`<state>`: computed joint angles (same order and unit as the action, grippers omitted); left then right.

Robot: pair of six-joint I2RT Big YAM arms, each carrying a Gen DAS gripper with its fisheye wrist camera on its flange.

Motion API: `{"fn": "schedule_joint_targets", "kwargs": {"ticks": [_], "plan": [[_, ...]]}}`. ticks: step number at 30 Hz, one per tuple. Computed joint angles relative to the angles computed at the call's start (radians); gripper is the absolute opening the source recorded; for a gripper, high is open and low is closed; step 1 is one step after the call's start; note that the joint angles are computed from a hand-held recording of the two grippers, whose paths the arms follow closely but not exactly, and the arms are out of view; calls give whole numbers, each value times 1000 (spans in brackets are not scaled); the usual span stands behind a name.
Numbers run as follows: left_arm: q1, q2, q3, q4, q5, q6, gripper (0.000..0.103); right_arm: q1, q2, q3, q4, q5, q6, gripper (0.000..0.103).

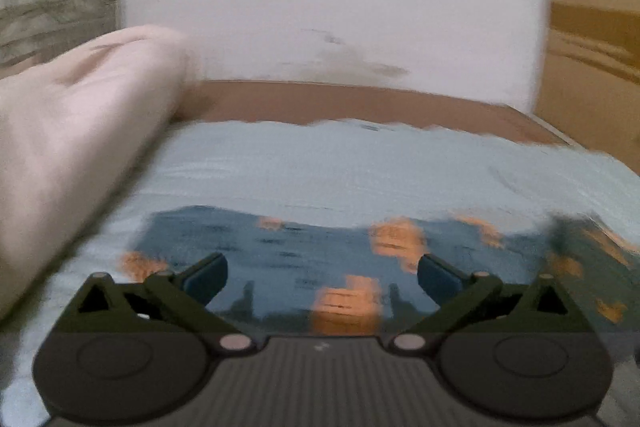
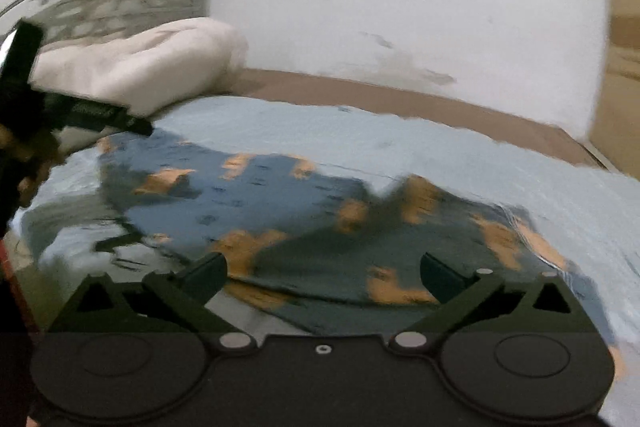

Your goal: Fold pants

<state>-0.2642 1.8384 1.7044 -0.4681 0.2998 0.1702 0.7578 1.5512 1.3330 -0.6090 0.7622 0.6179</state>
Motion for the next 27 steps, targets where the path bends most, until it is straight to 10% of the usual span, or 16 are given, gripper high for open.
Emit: {"fn": "schedule_joint_targets", "kwargs": {"ticks": [8,17,27], "plan": [[-146,-58,-97,-6,102,314,103,-19,-154,-140,-183,23,192,102],[-288,-63,-126,-54,176,582,101,-185,-278,-272,-70,-138,198,102],[-320,14,-3,-269,124,621,48,-342,-231,-232,-74,-308,253,41]]}}
